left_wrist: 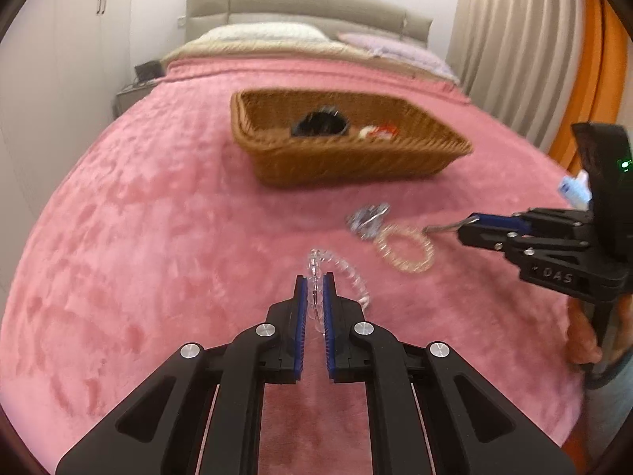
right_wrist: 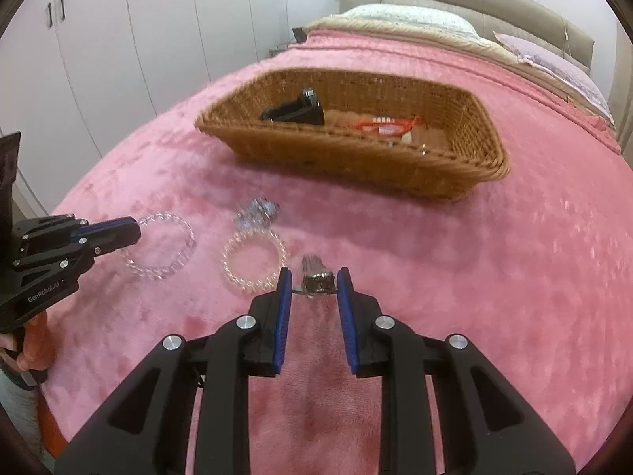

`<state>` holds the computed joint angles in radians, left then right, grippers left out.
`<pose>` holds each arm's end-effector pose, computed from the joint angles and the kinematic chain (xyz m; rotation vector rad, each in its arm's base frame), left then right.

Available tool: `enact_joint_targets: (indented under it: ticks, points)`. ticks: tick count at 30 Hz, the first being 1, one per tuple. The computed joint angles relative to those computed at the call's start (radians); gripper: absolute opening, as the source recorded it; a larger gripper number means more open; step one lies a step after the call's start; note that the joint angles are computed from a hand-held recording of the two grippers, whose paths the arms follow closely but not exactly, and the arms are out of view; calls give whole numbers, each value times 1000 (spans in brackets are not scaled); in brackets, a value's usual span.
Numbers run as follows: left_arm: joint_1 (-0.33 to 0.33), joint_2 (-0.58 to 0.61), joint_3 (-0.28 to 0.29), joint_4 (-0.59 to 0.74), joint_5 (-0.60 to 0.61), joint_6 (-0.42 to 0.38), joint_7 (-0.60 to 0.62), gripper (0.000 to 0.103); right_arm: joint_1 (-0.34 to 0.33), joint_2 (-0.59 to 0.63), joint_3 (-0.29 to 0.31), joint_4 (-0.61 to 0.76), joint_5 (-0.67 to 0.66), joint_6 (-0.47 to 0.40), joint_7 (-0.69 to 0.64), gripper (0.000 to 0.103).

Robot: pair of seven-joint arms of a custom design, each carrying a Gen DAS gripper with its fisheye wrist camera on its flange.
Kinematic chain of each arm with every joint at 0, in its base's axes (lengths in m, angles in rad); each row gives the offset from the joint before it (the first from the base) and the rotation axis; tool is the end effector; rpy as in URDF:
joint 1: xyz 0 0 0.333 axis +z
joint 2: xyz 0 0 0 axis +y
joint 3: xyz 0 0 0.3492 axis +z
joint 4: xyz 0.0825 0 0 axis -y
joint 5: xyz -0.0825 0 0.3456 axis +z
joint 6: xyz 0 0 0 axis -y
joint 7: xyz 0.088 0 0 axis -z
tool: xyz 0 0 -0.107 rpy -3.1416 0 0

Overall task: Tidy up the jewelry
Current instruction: 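Grasp the clear bead bracelet with the left tool while the right tool grasps the silver hair clip, then carry the bracelet and clip into the basket and open both tools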

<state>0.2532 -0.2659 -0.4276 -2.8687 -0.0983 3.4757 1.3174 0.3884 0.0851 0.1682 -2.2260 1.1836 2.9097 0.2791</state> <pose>0.3716 -0.0591 0.4278 -1.8635 1.6024 -0.8701 0.4807 0.2304 0.4347 -2.1891 0.9499 -0.2678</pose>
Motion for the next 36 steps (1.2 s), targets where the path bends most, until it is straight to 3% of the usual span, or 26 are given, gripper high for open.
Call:
enact_joint_targets:
  ticks: [7,11,17,19,22,26,30,32,36]
  points:
    - [-81,-37,73,-8,51,38,-34,6,-7,-58,-17,-4,108,-66,-98,21]
    - [-63,-81,31,-7,40,45,-34,6,-13,-88,-39,-4,158,-127,-130,21]
    - [-51,-116,32,65,87,26,-42,6,-8,-131,-54,18,243,-130,-180,20]
    - [-55,-104,49,109,113,21,-45,6,-8,-134,-59,41,254,-121,-178,20]
    - [-20,-61,29,193,124,35,-31,6,-8,-114,-59,95,275,-92,-191,20]
    - [-89,48,113,306,161,63,-36,6,-12,-47,-54,190,275,-80,-169,20]
    - [-192,176,246,425,254,69,-99,6,-19,58,-33,301,255,-41,-135,20]
    - [-221,241,310,482,371,73,-207,6,-30,107,-23,348,242,-36,-113,20]
    - [-209,350,332,566,449,87,-285,6,-50,212,-6,440,156,-33,-11,20]
